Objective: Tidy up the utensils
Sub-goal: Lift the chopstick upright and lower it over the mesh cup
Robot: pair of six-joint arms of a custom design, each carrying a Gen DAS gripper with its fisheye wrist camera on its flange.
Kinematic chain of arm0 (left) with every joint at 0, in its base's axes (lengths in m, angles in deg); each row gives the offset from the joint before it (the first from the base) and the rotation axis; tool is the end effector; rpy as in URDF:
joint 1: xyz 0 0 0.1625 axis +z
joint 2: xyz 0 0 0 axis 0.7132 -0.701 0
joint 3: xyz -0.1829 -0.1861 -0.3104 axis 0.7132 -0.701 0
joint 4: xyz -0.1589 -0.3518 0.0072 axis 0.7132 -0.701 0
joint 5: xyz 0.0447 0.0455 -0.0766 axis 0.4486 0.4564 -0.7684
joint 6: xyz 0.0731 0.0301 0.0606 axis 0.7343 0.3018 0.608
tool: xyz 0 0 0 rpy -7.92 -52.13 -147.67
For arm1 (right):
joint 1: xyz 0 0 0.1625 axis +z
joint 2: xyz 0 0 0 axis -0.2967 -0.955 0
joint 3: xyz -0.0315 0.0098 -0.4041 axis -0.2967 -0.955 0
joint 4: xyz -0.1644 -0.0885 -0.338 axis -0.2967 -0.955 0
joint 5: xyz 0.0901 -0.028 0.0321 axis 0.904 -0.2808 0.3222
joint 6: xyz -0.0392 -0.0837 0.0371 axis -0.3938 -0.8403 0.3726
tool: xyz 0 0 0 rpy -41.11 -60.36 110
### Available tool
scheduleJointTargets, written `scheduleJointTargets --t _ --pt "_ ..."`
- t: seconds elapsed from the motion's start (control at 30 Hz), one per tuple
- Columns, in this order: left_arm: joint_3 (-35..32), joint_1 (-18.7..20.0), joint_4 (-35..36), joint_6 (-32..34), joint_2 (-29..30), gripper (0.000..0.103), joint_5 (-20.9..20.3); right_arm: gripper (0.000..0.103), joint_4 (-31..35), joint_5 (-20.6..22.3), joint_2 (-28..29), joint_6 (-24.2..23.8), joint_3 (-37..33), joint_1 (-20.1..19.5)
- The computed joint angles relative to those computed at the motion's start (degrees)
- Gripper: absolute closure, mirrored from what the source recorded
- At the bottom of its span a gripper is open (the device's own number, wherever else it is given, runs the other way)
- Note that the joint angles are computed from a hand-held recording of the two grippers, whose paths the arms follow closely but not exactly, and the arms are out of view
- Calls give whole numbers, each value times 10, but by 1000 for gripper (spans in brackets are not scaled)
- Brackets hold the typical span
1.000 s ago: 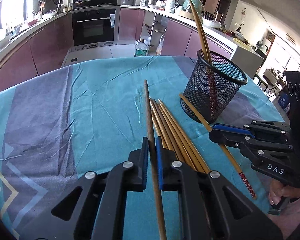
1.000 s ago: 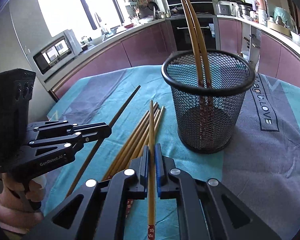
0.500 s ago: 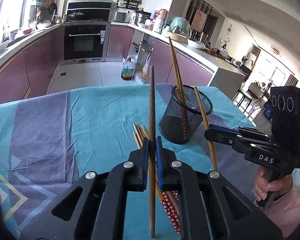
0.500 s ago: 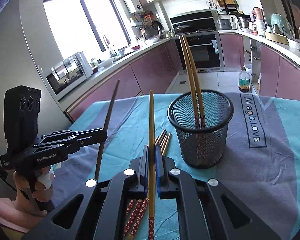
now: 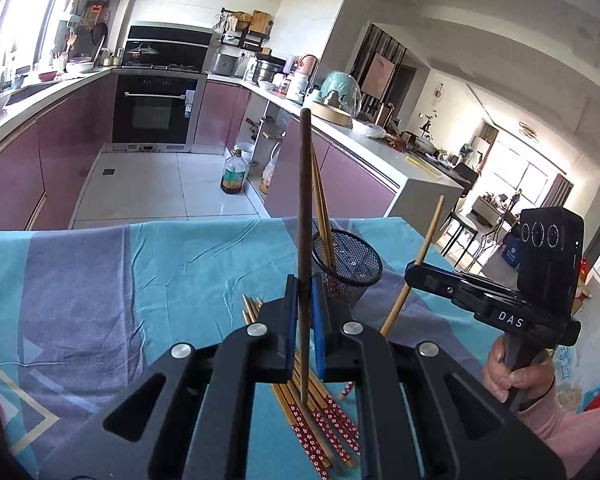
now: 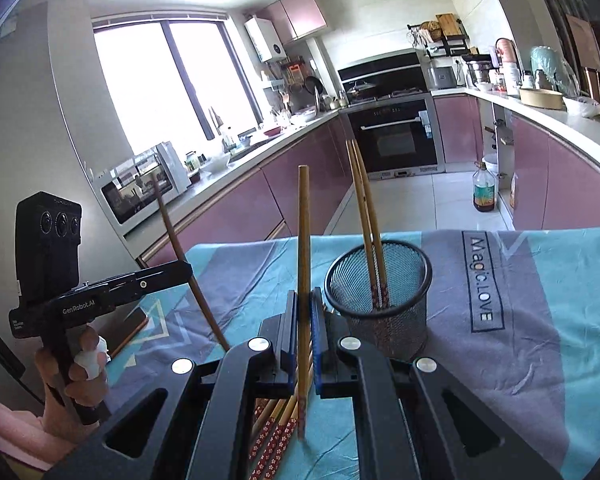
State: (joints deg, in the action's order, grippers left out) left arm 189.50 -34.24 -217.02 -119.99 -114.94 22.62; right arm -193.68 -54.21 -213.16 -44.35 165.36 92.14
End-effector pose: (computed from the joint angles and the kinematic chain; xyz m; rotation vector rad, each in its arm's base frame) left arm -0.3424 -0.2704 0.1310 0.8455 2.6363 -1.0381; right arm 0.0900 -0.2612 0.3487 0.8051 -2.6351 1.0852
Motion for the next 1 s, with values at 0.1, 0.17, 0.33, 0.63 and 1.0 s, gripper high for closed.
scheduleJointTargets --t 0.1,0.17,0.33,0.63,1.0 --pt "-9 3 -10 15 -2 96 3 98 -10 3 0 2 -7 8" --pt "-22 6 -17 27 5 96 3 98 -14 6 2 3 -14 14" --pt "-53 13 -42 63 24 96 1 98 -31 1 13 5 -32 35" --pt "-119 26 -64 125 55 96 -4 98 -69 -4 36 10 -63 66" --pt "-183 37 -49 167 91 96 11 98 -113 -8 81 16 -99 78"
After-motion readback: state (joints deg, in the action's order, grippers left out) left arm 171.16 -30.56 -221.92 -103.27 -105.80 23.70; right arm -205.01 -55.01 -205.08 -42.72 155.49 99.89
